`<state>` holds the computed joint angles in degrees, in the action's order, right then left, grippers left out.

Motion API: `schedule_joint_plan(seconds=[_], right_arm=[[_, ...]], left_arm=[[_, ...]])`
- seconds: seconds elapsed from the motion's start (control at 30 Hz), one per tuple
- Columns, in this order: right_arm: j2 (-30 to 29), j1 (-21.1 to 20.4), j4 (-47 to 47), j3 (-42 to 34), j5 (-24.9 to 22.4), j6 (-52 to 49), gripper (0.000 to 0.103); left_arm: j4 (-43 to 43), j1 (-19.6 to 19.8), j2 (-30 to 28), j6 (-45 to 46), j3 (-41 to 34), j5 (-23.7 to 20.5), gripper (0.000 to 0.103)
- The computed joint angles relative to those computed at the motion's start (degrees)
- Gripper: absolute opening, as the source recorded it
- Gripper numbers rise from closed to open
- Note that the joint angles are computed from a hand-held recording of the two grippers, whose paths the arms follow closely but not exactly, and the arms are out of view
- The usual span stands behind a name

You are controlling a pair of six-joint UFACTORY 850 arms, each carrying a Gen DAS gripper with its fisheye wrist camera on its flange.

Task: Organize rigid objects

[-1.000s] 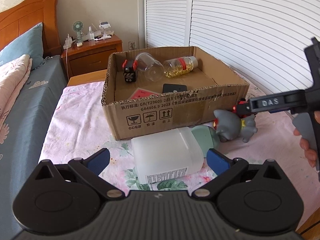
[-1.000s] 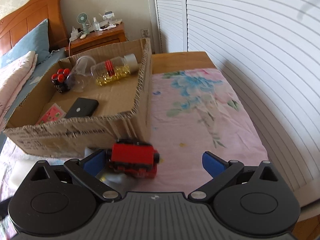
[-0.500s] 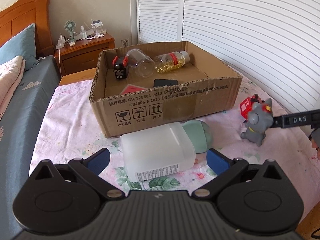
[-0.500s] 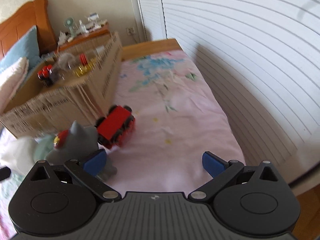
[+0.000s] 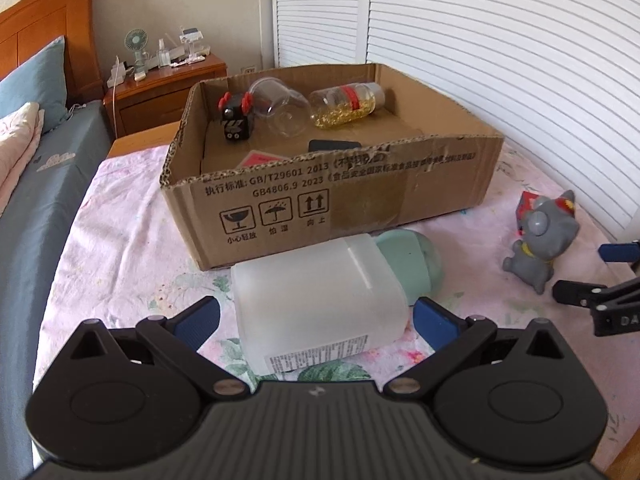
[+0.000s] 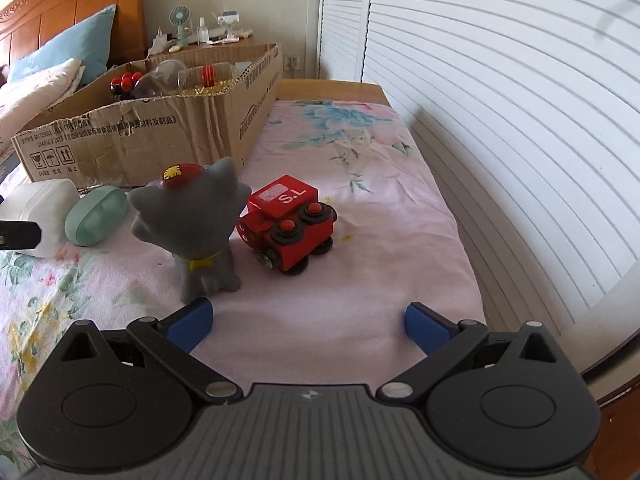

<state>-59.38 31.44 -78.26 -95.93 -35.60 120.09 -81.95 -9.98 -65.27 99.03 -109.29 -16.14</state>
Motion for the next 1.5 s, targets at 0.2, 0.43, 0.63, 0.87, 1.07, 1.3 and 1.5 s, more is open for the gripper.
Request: schedule_joint_plan(seconds=[0.2,0.43,0.63,0.87,1.07,1.3,1.5], right_arm=[[-0.2,0.2,-0.9,0.0,-0.7,1.2,0.103],[-0.1,0.4,-2.8,0.5,-1.0,3.0,0.103],[2.2,0.0,-1.0,1.8,2.6,0.5,0.103],[5.4,0.5,-18.9,2.7,6.6,4.8,0.103],[1.7,-0.8,-16.8,-5.6,13.6,-6.6,0.103],[3.4,0.0,-11.6,-2.7,13.2,-9.6,0.103],[7.4,1.2,-9.2,4.5,12.6,-6.6,0.103]], left_arm=[[12.6,0.0,-2.6,-14.4,-4.0,-0.4,0.102],[13.4,1.3,-1.9,-13.2,-2.4,2.6,0.102],[19.3,2.2,-3.4,-20.7,-4.6,-0.1,0.102],[15.3,2.4,-3.7,-15.8,-4.8,-0.9,0.102],[13.5,2.5,-3.7,-13.7,-4.6,-1.1,0.102],[12.5,2.7,-3.7,-12.4,-4.6,-1.4,0.102],[11.1,2.7,-3.5,-10.7,-4.2,-1.4,0.102]])
